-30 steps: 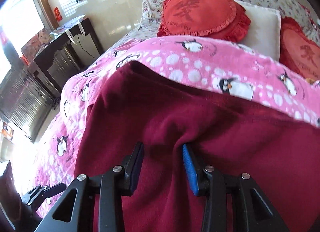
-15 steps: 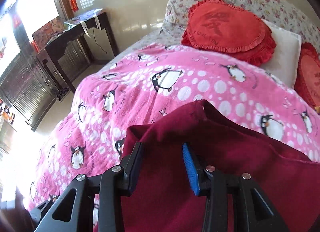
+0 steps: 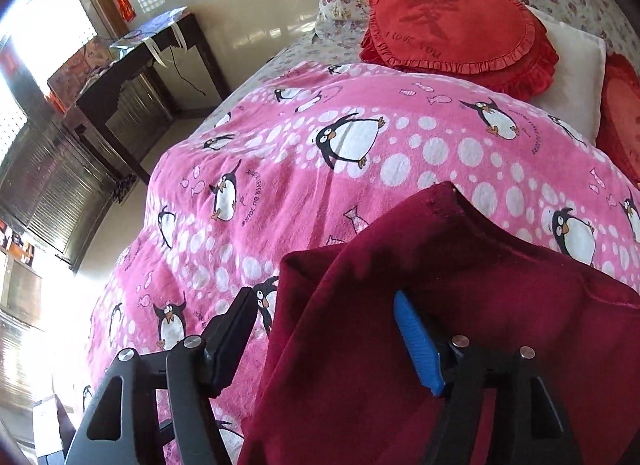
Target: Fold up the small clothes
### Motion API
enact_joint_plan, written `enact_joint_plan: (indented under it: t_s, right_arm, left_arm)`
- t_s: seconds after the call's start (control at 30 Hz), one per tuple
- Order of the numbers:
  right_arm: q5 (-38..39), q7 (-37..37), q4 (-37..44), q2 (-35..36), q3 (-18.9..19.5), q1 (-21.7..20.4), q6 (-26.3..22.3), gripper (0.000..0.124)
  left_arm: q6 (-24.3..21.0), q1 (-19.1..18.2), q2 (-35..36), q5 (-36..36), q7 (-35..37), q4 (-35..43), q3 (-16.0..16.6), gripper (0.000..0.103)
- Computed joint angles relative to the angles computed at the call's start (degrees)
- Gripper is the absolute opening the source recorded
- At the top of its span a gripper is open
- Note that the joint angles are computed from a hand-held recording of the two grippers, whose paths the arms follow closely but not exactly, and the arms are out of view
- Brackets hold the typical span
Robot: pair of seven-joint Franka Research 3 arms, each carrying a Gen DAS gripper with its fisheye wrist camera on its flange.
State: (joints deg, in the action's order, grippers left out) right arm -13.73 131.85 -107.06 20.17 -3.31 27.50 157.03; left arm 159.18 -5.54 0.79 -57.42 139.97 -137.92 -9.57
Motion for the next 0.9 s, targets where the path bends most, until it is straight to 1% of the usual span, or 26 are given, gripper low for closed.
enact_joint_plan:
  t_s: [0.03,0.1,0.2,0.3,0.43,0.63,0.7,0.73,0.77,0.8,0.9]
  right_arm:
    - [-2.04,1.09,1.42,0.83,-1.03,1.21,-1.62,0.073]
    - [-3.88,1.76,4.52,2.61,-1.47,2.15,-5.55,0.078]
    - [-6.82,3.55,8.47,4.99,-2.21,3.44,-10.62,0.083]
    - [-8.78,4.58,10.44,6.41,-2.3,3.74,-13.31,0.086]
    - [-11.06,4.75,11.61,7.21,-2.06,4.12,-15.45,0.089]
    - [-10.83,2.68,12.33,7.5,-0.95,3.2,-17.72,0.09]
    - [-11.32,2.27,12.07,7.29,-1.0,3.28,-17.77,0.086]
    - [-12.65,3.31,11.57,6.85,-1.64,3.92,-18.03,0.074]
    - [-13.45,3.92,10.55,6.08,-1.84,3.99,-17.43,0.065]
    - [-13.26,3.88,8.85,4.97,-1.5,3.32,-15.53,0.063]
    - [-11.54,3.35,3.42,1.39,-0.41,1.09,-9.47,0.047]
  left_arm:
    - [-0.1,0.03,-0.1,-0.23,0.21,-0.07,0.02,0.086]
    - [-0.15,0.07,-0.26,-0.77,0.83,-0.24,0.08,0.086]
    - [0.06,-0.02,-0.22,-1.49,1.53,-0.27,0.1,0.086]
    - [-0.01,-0.04,-0.1,-2.12,1.92,-0.16,0.11,0.087]
    - [-0.03,0.0,-0.08,-2.17,2.03,-0.18,0.05,0.087]
    - [-0.14,0.01,0.0,-1.07,0.81,-0.09,0.09,0.087]
    - [-0.36,0.08,0.18,-0.34,0.13,0.22,0.1,0.087]
    - [-0.49,0.14,0.28,-0.27,0.0,0.4,0.1,0.087]
    - [-0.66,0.22,0.33,-0.25,-0.04,0.56,0.09,0.087]
    - [-0.9,0.31,0.46,-0.27,0.02,0.87,0.09,0.087]
    - [-2.01,0.66,0.76,-1.66,1.58,2.06,0.06,0.087]
